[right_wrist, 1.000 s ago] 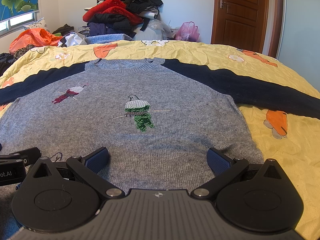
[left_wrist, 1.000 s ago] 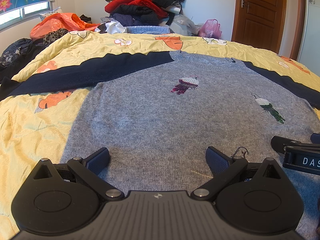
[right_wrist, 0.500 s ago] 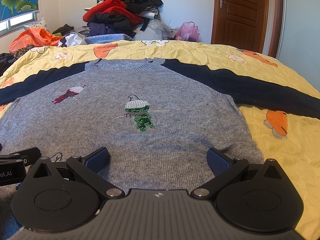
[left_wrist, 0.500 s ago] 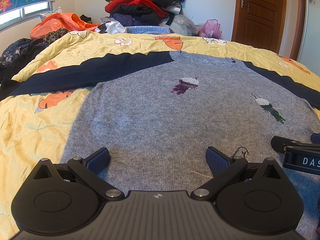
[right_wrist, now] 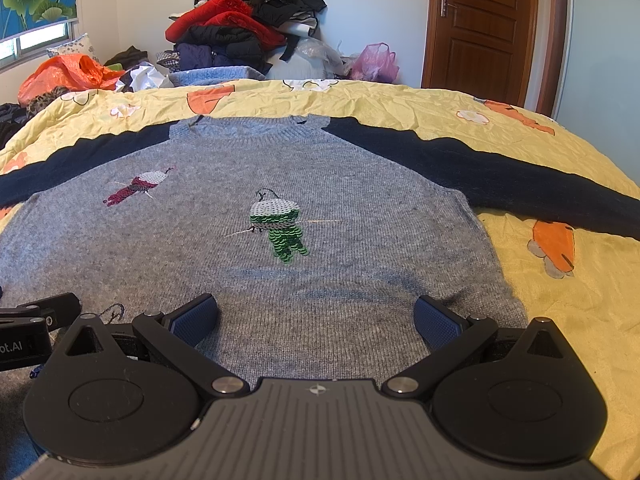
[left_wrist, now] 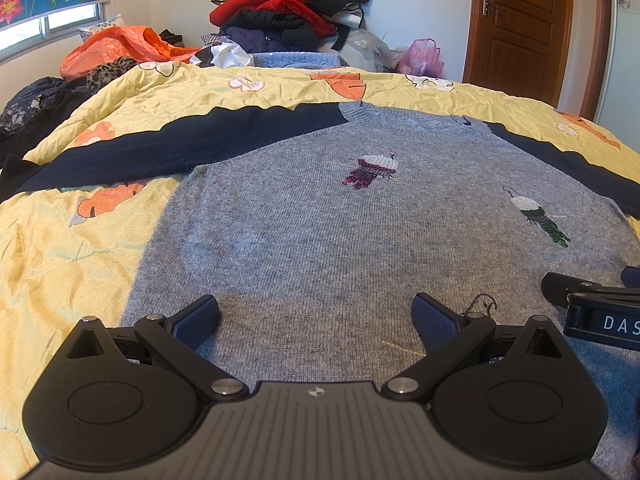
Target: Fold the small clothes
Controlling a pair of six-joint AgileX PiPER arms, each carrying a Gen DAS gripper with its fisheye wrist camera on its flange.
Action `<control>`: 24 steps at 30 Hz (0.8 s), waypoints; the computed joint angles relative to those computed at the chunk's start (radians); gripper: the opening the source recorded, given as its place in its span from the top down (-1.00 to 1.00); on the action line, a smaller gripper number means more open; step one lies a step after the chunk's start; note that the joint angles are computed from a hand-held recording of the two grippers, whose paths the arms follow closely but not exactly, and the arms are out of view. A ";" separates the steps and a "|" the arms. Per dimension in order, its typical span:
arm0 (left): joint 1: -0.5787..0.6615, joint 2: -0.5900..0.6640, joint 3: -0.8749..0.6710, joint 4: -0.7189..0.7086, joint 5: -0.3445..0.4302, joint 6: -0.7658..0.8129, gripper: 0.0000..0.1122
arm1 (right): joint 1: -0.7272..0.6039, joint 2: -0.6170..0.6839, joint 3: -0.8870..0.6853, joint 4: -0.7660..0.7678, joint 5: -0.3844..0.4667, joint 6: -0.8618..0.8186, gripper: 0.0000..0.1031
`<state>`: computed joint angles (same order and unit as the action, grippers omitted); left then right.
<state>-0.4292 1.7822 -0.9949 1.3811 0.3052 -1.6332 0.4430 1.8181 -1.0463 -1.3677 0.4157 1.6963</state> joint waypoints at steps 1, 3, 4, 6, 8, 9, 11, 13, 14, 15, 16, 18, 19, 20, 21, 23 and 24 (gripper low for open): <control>0.001 -0.001 0.001 0.001 -0.002 -0.001 -0.84 | -0.002 -0.003 0.002 0.003 -0.004 -0.002 -0.99; -0.001 -0.002 0.002 0.000 0.001 -0.002 -0.84 | -0.021 -0.017 0.006 0.045 -0.042 -0.055 -0.99; 0.000 -0.003 0.003 0.000 0.000 -0.002 -0.84 | -0.051 -0.036 0.015 0.109 -0.099 -0.141 -0.99; -0.001 -0.003 0.002 -0.001 0.000 -0.001 -0.84 | -0.141 -0.099 0.066 0.274 -0.265 -0.341 -0.98; 0.000 -0.004 0.003 -0.001 -0.001 -0.001 -0.84 | -0.269 -0.194 0.167 0.452 -0.464 -0.484 -0.99; 0.000 -0.004 0.003 -0.002 -0.001 -0.001 -0.84 | -0.345 -0.238 0.220 0.489 -0.562 -0.496 -0.99; -0.001 -0.004 0.003 -0.001 0.000 -0.001 -0.84 | -0.508 -0.290 0.286 0.444 -0.721 -0.399 -0.99; 0.000 -0.003 0.002 -0.001 -0.001 -0.001 -0.84 | -0.686 -0.283 0.274 0.282 -0.823 -0.199 -0.99; -0.001 -0.005 0.004 -0.001 0.000 -0.002 -0.84 | -0.761 -0.267 0.252 0.220 -0.838 -0.099 -0.99; -0.001 -0.003 0.002 -0.001 0.000 -0.002 -0.84 | -0.828 -0.252 0.229 0.179 -0.838 -0.013 -0.99; -0.001 -0.004 0.003 -0.002 0.000 -0.002 -0.84 | -0.891 -0.240 0.213 0.175 -0.846 0.034 -0.99; -0.001 -0.004 0.003 -0.002 0.000 -0.002 -0.84 | -1.005 -0.193 0.176 0.205 -0.885 0.047 -0.92; -0.001 -0.003 0.002 -0.001 0.000 -0.002 -0.84 | -1.041 -0.166 0.150 0.217 -0.876 0.059 -0.88; -0.001 -0.004 0.003 -0.001 0.001 -0.002 -0.84 | -1.068 -0.137 0.120 0.215 -0.858 0.085 -0.79; -0.001 -0.004 0.003 -0.001 0.001 -0.002 -0.84 | -1.091 -0.107 0.087 0.192 -0.839 0.132 -0.70; -0.001 -0.004 0.004 -0.001 0.000 -0.002 -0.84 | -1.125 -0.043 0.037 0.176 -0.830 0.182 -0.59; -0.001 -0.004 0.003 -0.001 0.000 -0.002 -0.84 | -1.135 -0.008 0.012 0.148 -0.838 0.217 -0.55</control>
